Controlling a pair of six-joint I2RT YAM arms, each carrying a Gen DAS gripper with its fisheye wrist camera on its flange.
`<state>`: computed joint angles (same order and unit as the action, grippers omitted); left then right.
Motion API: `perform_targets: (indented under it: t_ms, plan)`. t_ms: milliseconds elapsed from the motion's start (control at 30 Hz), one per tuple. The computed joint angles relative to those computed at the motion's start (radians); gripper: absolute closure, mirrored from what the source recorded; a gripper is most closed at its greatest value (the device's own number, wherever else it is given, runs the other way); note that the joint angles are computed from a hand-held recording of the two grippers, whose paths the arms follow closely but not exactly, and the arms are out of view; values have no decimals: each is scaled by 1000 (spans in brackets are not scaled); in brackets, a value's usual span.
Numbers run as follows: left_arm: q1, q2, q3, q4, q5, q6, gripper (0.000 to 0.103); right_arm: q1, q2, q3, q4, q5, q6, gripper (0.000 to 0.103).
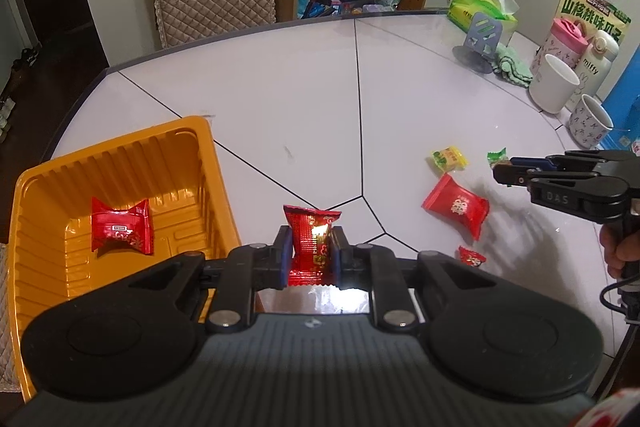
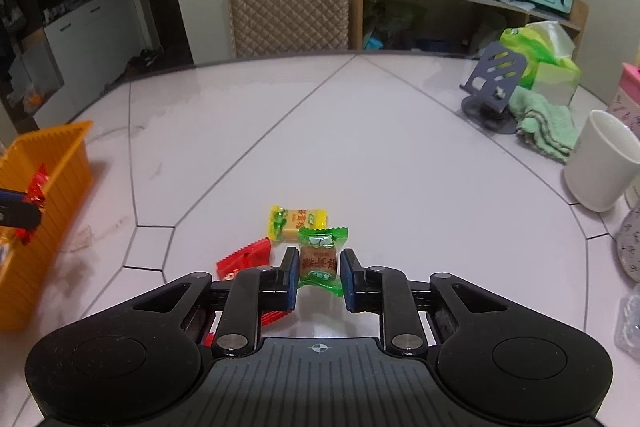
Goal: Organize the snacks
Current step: 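Grasp the green-wrapped candy with the right tool while the left tool holds the red candy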
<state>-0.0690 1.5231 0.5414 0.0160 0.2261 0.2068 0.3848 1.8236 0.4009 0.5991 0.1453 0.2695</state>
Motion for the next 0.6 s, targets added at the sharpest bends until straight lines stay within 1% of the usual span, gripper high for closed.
perform_targets:
  t_ms: [167, 333, 500, 600]
  plan:
    - [14, -78, -27, -47, 22, 6, 85, 48, -166, -73, -54, 28, 51, 81]
    - [55, -184, -66, -113, 69, 31, 85, 138, -356, -125, -165, 75, 120, 81]
    - [143, -318, -101, -225, 135, 84, 85, 280, -497, -135, -299, 146, 216, 81]
    - [223, -389, -106, -311, 186, 131, 85, 385, -531, -121, -345, 185, 283, 81]
